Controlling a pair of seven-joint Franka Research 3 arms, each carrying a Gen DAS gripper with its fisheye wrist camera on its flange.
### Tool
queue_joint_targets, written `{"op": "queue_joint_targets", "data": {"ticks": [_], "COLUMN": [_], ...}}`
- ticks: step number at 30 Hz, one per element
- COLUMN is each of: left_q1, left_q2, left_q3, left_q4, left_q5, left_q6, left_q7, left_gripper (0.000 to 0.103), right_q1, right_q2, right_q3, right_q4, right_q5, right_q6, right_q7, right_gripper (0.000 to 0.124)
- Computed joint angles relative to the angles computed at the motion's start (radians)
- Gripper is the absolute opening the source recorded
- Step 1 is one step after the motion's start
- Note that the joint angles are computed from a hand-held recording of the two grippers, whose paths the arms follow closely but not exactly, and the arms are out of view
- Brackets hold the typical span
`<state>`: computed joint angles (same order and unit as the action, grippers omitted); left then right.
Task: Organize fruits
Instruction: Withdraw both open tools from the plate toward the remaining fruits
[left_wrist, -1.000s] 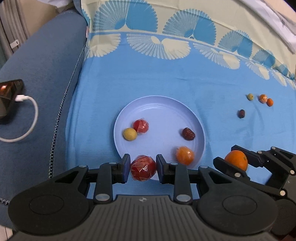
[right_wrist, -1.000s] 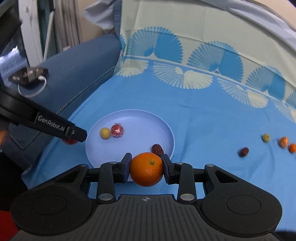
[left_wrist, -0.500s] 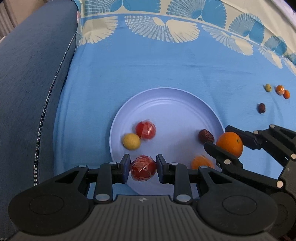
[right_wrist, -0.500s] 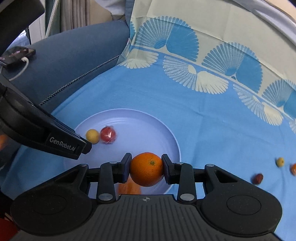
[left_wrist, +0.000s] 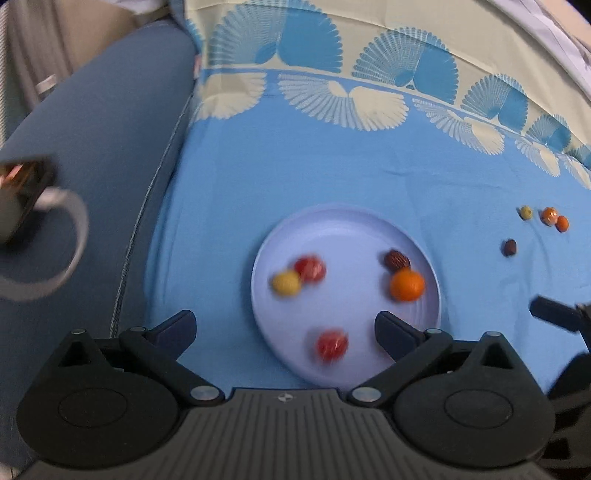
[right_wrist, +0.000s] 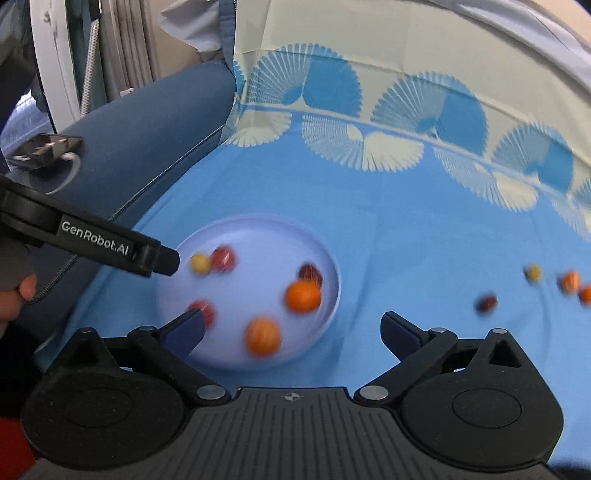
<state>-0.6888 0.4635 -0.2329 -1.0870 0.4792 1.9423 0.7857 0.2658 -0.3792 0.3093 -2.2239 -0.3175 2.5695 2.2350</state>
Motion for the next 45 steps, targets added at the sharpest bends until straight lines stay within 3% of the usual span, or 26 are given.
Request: {"op": "queue_joint_targets", "data": {"ticks": [4,7,19,27,45], "left_q1": [-0.008,0.002,-0.028,-0.034,-0.035], "left_q2": [-0.119,-0.18,-0.27,-0.304,-0.312], "left_q3": [-0.021,-0.052,-0.108,-0.124,-0.137], "left_q4": [-0.149,-0.221,-0.278,-0.296,-0.289], "left_q5": [0.011,0.014,0.149,0.186,0.212], "left_q6": [-0.018,-0.005,0.013,0.006,-0.004], "left_q7": [-0.079,-0.087,-0.163,-0.206,-0.224], "left_gripper": [0.103,0.103,0.103,0.103,0.103], "right_q1": [0.033,0.007,-0.055,-0.079,-0.092], "right_q2": [-0.12,-0.185,-0.359,-0.41,-0.43], "right_q3": [0.015,0.056,0.137,0.172,0.185], "right_q4": [-0.069,-0.098,-0.165,-0.177,-0.185], "right_q5": [0.057,0.019,0.023,0.042,0.079], "right_q6": [-0.045,-0.032,-0.004,-0.001,0.008], "right_q7": [0.024,0.025,0.049,0.043,0.014], "right_gripper": [0.102,0.102,0.102,0.102,0.102]}}
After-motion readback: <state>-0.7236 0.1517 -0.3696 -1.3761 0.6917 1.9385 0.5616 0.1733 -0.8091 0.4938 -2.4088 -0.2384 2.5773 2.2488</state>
